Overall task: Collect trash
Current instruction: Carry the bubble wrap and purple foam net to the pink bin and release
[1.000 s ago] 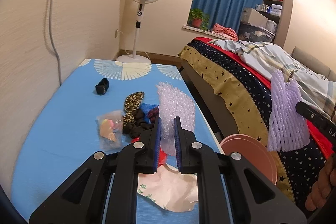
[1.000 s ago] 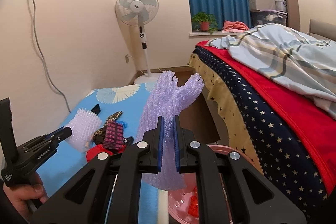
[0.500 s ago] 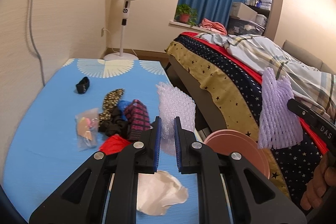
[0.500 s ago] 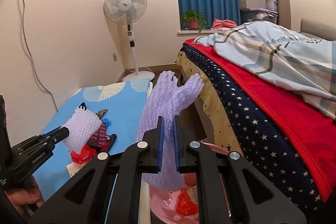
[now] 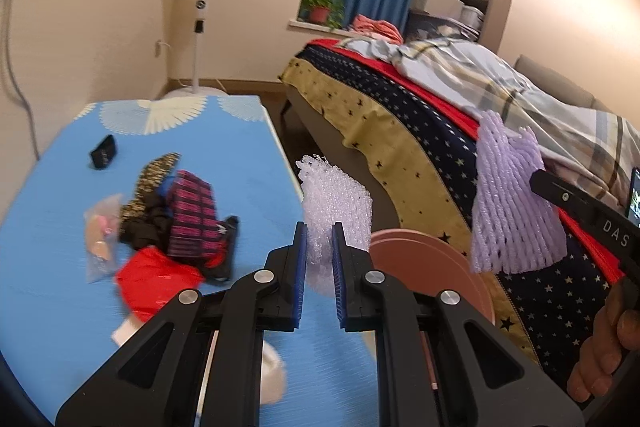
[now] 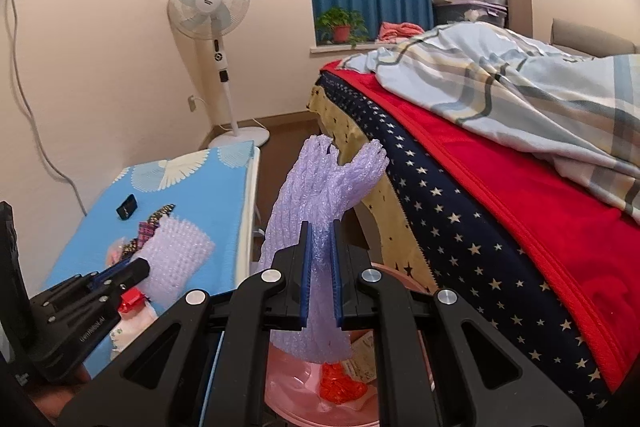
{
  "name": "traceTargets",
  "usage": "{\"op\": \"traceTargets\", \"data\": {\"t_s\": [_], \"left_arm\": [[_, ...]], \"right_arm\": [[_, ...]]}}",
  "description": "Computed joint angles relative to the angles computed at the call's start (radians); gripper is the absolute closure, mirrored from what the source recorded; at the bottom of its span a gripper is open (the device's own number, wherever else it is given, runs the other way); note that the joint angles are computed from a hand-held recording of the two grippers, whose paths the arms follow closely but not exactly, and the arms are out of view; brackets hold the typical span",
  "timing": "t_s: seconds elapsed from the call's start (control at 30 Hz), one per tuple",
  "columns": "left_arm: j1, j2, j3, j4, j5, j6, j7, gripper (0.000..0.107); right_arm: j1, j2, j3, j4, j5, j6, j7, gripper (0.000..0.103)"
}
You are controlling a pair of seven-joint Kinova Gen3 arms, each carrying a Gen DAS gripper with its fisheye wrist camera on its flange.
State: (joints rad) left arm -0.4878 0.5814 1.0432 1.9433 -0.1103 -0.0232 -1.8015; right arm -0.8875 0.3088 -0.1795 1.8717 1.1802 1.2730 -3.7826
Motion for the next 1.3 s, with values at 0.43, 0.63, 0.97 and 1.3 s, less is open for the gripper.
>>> {"op": "traceTargets", "data": {"t_s": [0.43, 0.63, 0.97, 1.3], "left_arm": [[0.169, 0.053, -0.084, -0.068, 0.056, 0.071, -0.077, 0.095], [0.213, 0.064, -0.109, -0.088, 0.114, 0.099, -0.135, 0.095], [0.218, 0.085, -0.103, -0.106, 0.204, 0.14, -0.234, 0.084], [0.201, 0.073, -0.103, -0.096, 0.27, 0.132, -0.293, 0.071]], "right_arm": [[0.025, -0.008, 0.005, 0.015, -0.065, -0.004, -0.005, 0.094], [0.027, -0.006, 0.007, 0.014, -0.075, 0.003, -0.009, 0.094], [0.033, -0.005, 0.011, 0.01, -0.092, 0.006, -0.016, 0.092], [0.032, -0.004, 0.012, 0.01, -0.105, 0.015, -0.032, 0.067]]}}
